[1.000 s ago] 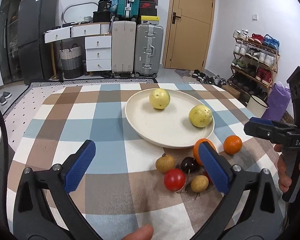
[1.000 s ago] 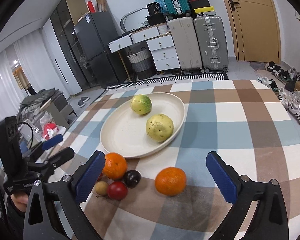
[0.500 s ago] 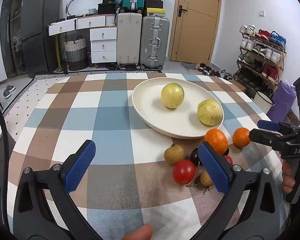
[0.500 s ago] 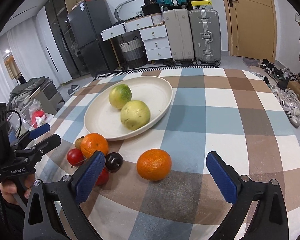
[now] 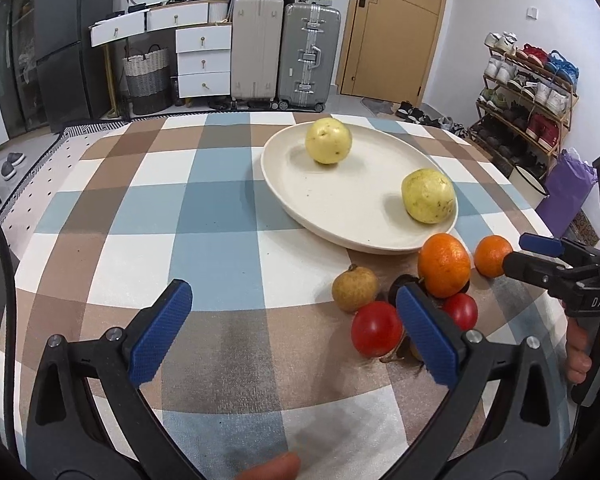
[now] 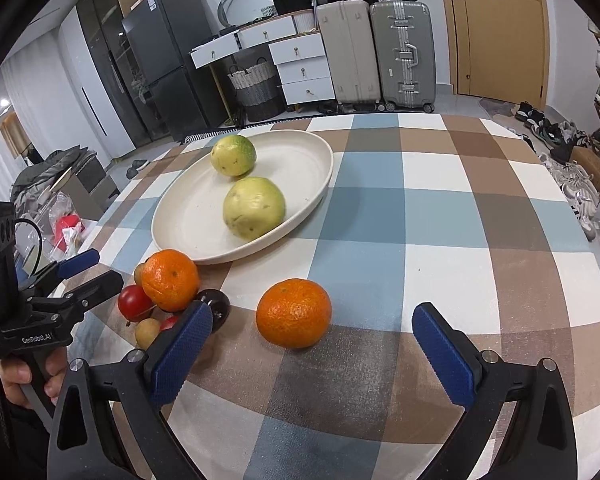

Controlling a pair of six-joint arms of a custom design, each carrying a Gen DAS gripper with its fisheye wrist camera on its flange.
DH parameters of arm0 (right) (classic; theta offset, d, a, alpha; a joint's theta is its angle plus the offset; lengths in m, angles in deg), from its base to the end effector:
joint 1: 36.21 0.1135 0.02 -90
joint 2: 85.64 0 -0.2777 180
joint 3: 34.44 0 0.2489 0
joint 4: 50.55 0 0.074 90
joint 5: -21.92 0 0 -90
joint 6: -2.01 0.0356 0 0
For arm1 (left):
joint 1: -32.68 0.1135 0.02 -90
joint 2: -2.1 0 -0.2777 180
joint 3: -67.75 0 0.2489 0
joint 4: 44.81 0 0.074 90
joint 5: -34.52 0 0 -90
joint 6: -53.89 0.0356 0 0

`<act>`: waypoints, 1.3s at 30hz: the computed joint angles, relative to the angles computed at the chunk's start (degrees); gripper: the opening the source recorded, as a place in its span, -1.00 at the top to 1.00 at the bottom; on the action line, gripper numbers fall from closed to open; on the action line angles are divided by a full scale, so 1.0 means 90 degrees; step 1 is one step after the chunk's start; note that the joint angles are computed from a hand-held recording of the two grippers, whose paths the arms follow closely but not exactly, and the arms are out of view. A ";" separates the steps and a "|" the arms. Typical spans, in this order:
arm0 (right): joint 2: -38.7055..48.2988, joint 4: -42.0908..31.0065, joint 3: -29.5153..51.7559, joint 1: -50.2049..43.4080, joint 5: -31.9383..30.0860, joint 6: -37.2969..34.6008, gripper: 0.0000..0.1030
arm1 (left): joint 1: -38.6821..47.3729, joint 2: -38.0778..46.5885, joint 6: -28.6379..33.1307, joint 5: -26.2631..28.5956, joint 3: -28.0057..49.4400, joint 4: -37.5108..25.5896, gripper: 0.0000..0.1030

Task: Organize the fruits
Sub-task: 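Grasp the red tomato with the left gripper while the right grasps an orange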

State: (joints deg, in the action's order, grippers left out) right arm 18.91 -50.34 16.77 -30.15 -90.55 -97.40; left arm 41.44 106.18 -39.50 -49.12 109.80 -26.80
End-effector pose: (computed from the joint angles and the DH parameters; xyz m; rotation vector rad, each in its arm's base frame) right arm 0.2994 0.0455 0.0971 -0.4907 2.4070 0.4628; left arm 0.2802 0.0392 0.0870 -0.1923 2.3267 -0.0831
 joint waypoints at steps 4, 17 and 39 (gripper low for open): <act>0.0016 -0.0040 0.0019 -0.0005 -0.0033 -0.0011 -0.98 | -0.0060 0.0036 0.0053 0.0125 0.0052 -0.0090 -0.89; 0.0100 -0.0186 0.0091 0.0050 -0.0127 -0.0110 -0.61 | -0.0176 0.0272 0.0141 0.0538 0.0354 -0.0621 -0.45; 0.0133 -0.0285 0.0106 0.0084 -0.0351 -0.0219 -0.09 | -0.0226 0.0304 0.0447 0.1234 0.0348 -0.0877 0.50</act>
State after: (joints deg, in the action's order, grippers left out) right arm 20.10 -52.90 17.72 -29.40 -93.72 -99.37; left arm 39.40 108.91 -35.47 -38.02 112.94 -34.69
